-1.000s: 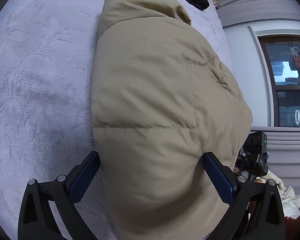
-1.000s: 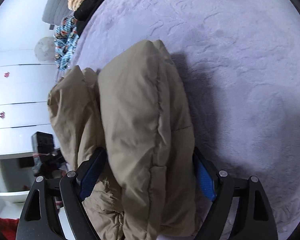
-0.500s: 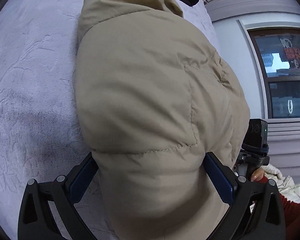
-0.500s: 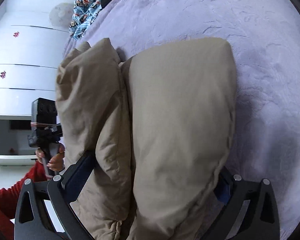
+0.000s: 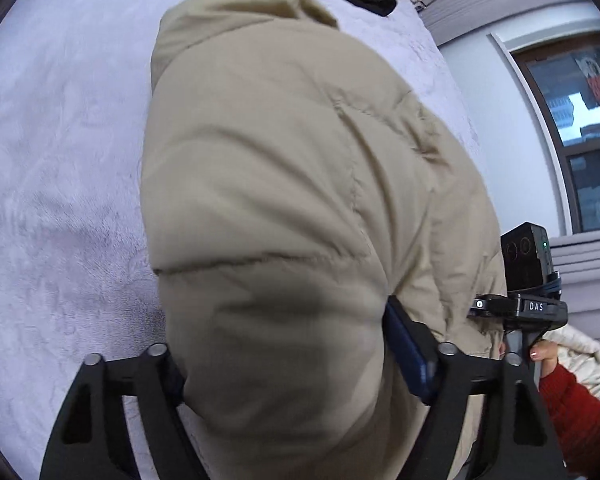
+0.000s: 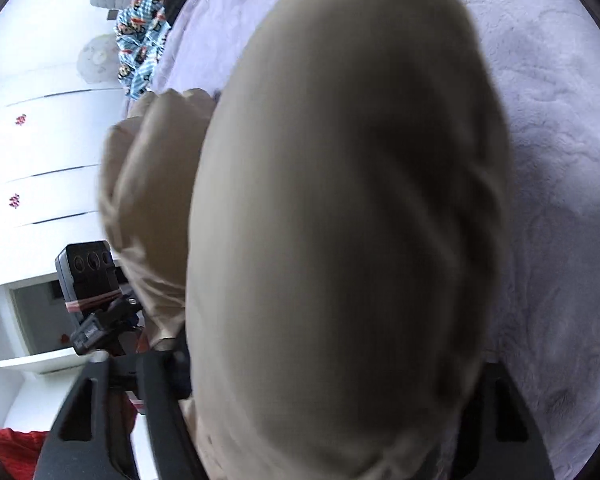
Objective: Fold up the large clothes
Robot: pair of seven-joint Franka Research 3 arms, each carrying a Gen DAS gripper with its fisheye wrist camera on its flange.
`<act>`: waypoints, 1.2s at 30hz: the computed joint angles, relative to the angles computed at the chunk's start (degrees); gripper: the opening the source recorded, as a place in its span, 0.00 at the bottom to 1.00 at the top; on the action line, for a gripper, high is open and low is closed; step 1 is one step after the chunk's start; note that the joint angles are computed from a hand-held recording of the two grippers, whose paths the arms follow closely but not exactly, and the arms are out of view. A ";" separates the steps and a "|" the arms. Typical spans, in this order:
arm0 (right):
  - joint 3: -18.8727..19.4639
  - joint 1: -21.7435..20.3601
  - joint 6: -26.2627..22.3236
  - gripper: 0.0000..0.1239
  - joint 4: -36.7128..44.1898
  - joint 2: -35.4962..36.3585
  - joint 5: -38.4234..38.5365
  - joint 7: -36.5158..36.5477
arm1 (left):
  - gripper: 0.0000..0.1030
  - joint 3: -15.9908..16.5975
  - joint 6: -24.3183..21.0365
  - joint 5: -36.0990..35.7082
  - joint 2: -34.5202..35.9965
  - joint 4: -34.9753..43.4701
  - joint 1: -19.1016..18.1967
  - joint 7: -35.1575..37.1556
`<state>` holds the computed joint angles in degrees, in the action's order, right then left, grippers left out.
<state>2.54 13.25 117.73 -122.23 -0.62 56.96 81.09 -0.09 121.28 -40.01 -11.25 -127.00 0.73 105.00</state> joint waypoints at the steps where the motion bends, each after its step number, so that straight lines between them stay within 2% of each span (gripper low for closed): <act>1: 0.03 0.04 0.21 0.41 -0.44 -0.67 0.49 -0.29 | 0.70 -0.34 0.28 0.81 -0.76 0.03 -0.05 -0.41; 4: 0.28 0.67 1.89 0.37 -1.77 -2.94 1.01 -0.33 | 0.68 -0.51 0.92 2.94 -3.64 -0.92 -0.48 -1.13; 8: 0.17 1.65 2.89 0.37 -2.71 -5.15 2.99 -0.68 | 0.68 -0.43 2.01 5.59 -5.88 0.05 -1.70 -2.93; 13: 1.09 3.68 4.65 0.37 -0.45 -5.33 3.37 0.39 | 0.68 2.51 1.07 7.08 -7.26 1.35 -1.09 -1.95; 18: 3.20 6.43 7.90 0.37 4.83 -1.92 2.47 2.63 | 0.68 5.99 -1.40 8.31 -9.56 1.51 1.29 0.37; 22: 5.30 9.19 12.11 0.37 6.34 -1.19 1.99 5.45 | 0.68 10.08 -5.16 8.55 -8.36 4.26 4.48 5.70; 26: 7.80 12.85 17.59 0.37 9.39 1.56 0.28 9.98 | 0.68 13.59 -9.95 7.66 -3.71 9.27 9.32 12.23; 28: 9.09 14.80 20.22 0.37 13.15 5.32 -0.79 12.35 | 0.68 14.94 -12.02 7.59 -0.21 12.82 12.00 15.40; 32: 11.26 18.25 24.51 0.37 21.43 13.40 -4.44 17.24 | 0.68 15.22 -12.46 7.75 5.67 18.19 16.83 17.90; 36: 11.99 21.07 24.23 0.37 32.93 22.92 -12.44 22.97 | 0.68 14.84 -12.14 6.99 12.02 22.66 21.59 19.01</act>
